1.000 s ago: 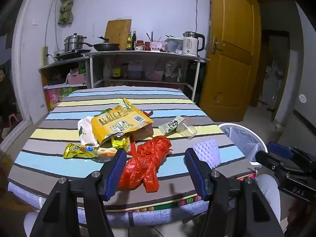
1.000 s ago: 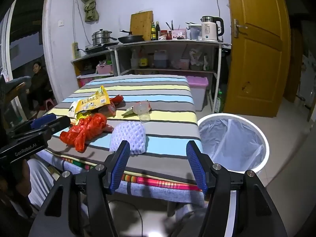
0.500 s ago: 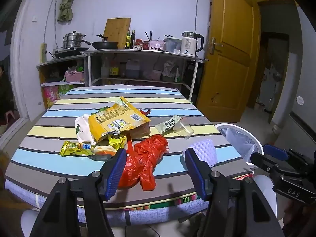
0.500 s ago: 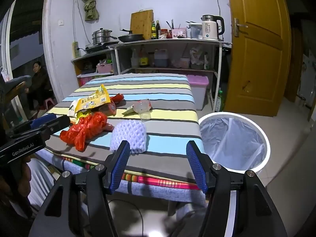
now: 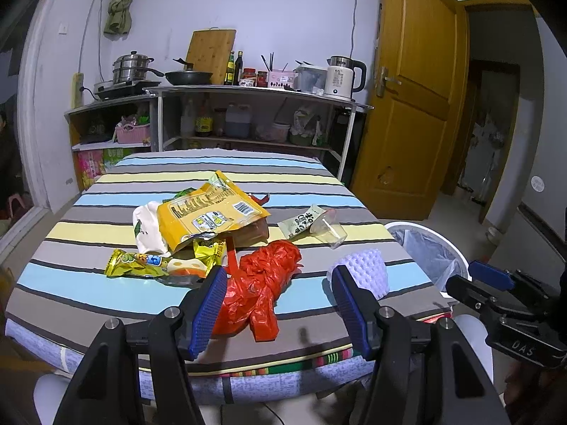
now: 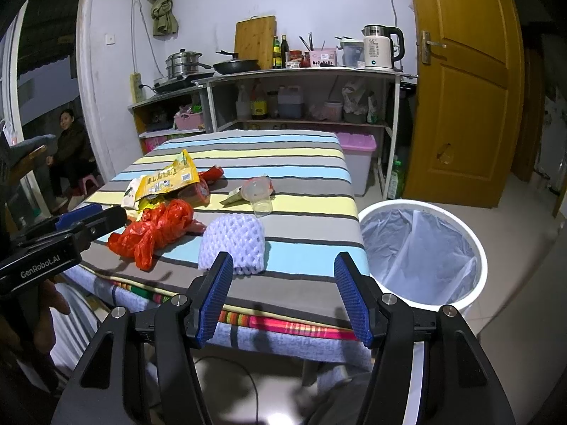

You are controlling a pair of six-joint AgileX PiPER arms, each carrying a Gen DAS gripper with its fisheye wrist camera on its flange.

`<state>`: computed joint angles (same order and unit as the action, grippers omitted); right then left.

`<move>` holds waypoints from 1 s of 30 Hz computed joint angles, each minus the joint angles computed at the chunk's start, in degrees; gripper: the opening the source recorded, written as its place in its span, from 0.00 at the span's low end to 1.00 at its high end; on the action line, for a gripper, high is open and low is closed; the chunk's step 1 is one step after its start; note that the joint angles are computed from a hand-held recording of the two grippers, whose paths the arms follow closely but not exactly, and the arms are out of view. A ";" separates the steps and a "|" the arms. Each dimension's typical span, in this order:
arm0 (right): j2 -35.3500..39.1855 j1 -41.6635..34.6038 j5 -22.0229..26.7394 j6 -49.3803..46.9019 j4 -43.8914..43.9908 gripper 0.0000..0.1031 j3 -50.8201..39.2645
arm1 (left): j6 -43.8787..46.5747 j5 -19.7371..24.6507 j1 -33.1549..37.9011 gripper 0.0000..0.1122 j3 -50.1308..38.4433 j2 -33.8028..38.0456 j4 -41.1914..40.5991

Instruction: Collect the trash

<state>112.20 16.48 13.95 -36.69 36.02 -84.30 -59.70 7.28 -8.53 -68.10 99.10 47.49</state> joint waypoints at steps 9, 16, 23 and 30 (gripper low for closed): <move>-0.02 0.08 0.11 -0.12 0.01 0.58 -0.05 | 3.35 0.13 -0.04 0.54 -0.15 -0.01 -2.93; -0.18 0.24 0.28 0.97 -1.01 0.58 0.02 | 5.86 0.08 0.21 0.54 -0.14 -0.02 -5.48; 0.04 0.18 0.55 1.54 -1.53 0.58 -0.38 | 5.24 -0.09 0.03 0.54 -0.10 0.07 -3.61; 0.03 0.15 0.55 1.71 -1.69 0.58 -0.42 | 10.71 0.34 0.07 0.54 -0.83 0.42 -8.35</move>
